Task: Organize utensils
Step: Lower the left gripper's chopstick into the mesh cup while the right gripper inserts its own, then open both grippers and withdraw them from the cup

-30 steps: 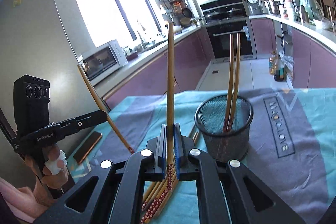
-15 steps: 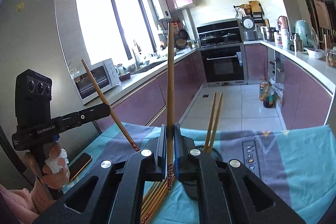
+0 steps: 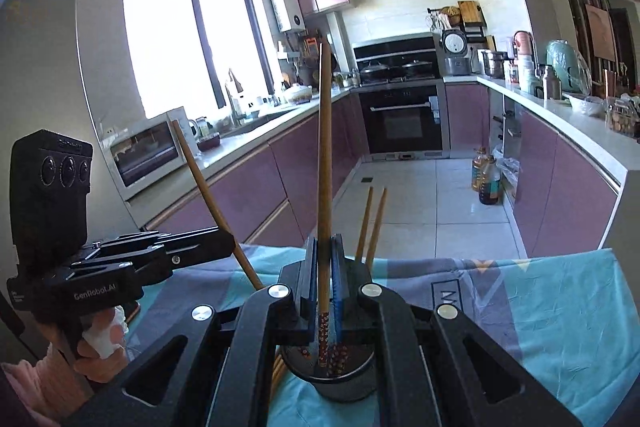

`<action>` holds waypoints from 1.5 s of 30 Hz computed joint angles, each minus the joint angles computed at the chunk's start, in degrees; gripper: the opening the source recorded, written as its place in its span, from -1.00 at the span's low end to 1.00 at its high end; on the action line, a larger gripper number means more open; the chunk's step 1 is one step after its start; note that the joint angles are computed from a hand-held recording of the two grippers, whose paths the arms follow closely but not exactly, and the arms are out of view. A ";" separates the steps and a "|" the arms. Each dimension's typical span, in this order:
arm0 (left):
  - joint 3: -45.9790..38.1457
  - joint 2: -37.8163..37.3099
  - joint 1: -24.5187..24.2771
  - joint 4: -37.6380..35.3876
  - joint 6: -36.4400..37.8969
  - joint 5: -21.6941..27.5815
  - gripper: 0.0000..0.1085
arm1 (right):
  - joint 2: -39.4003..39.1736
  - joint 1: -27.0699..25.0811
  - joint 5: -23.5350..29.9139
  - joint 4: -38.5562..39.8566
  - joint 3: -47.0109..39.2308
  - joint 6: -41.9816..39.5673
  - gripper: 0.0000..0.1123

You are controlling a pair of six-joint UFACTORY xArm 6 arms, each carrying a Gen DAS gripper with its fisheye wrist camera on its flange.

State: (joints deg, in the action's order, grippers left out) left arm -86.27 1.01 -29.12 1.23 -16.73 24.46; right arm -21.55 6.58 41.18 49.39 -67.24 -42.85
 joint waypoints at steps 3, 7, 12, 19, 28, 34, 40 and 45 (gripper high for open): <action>-0.66 1.12 0.14 -1.19 1.40 1.74 -0.87 | 1.01 -0.11 0.86 -1.77 -0.12 1.17 -0.90; 0.52 0.78 0.39 -2.22 3.37 3.26 -0.87 | 1.84 -0.46 2.75 -4.06 -0.30 2.67 -0.90; -1.49 2.59 0.50 -3.41 5.51 6.54 -0.87 | 2.83 -0.38 4.62 -7.31 -0.54 4.50 -0.90; -6.36 6.99 1.17 -5.00 5.59 9.71 -0.86 | 4.86 -0.08 3.87 -8.99 -1.12 7.21 -0.86; 0.60 2.65 1.62 -0.13 -0.13 3.57 -0.69 | 4.43 -0.01 2.51 -7.68 -0.31 6.74 -0.80; 12.27 -6.90 2.70 11.96 -11.96 -4.24 -0.49 | -0.79 0.32 2.13 -3.58 3.57 1.76 -0.62; 21.58 -15.60 3.89 24.35 -23.12 -6.07 -0.36 | -7.09 1.28 3.96 -1.30 8.43 -2.64 -0.42; 29.37 -21.82 4.15 21.96 -22.04 -4.85 -0.32 | -10.14 3.02 6.04 -2.52 12.16 -2.64 -0.37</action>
State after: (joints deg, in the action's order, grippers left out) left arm -56.90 -20.81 -24.97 23.19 -38.78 19.61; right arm -31.69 9.60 47.22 46.87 -55.09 -45.49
